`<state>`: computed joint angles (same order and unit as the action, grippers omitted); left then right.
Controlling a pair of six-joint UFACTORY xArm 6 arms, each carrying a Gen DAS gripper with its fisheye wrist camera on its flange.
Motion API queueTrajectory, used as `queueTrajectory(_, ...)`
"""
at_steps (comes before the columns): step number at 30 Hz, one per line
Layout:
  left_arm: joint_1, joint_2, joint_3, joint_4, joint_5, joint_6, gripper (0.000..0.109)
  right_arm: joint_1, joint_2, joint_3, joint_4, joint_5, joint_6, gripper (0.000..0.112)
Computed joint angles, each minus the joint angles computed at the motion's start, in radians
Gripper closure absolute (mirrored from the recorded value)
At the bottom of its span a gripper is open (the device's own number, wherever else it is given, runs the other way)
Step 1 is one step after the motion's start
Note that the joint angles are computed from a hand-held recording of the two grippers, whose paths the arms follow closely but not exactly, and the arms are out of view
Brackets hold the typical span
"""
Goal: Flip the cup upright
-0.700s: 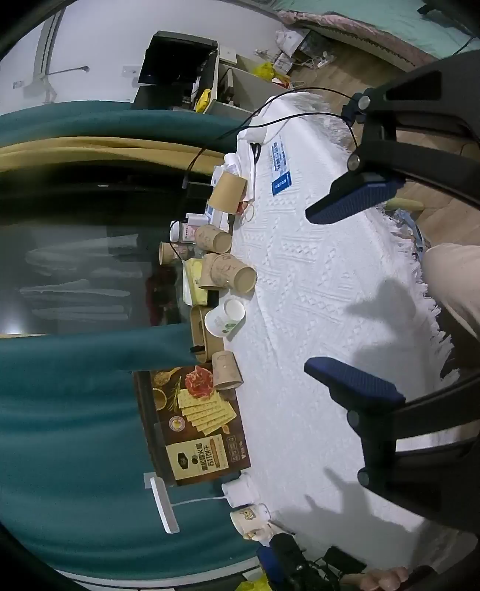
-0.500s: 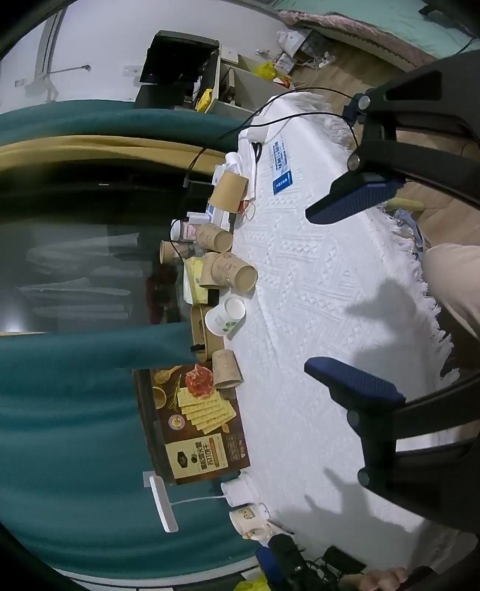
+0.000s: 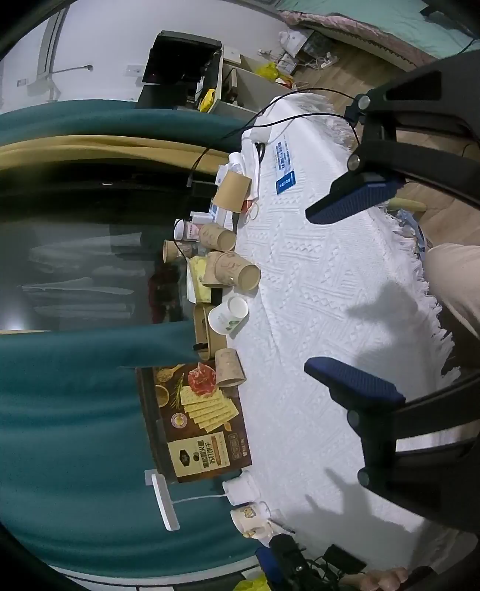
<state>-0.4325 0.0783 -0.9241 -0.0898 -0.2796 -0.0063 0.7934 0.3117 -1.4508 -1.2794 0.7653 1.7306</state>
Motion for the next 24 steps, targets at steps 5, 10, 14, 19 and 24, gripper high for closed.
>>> queueTrajectory(5,0.012,-0.006,-0.011,0.036,0.018,-0.027,0.006,0.005,-0.002,-0.003,0.004,0.007,-0.004,0.040)
queueTrajectory(10,0.005,-0.008,-0.013,0.015,0.018,-0.008,0.006,0.003,0.000,-0.009,0.008,0.007,-0.010,0.040)
queueTrajectory(14,-0.004,-0.007,-0.021,-0.019,0.024,0.021,0.006,0.003,-0.001,-0.007,0.004,0.007,-0.006,0.040)
queueTrajectory(19,-0.010,-0.007,-0.019,-0.040,0.020,0.041,0.006,0.004,-0.001,-0.008,0.004,0.007,-0.006,0.040)
queueTrajectory(24,-0.013,-0.008,-0.014,-0.050,0.013,0.049,0.006,0.003,-0.002,-0.003,-0.002,0.005,0.000,0.040)
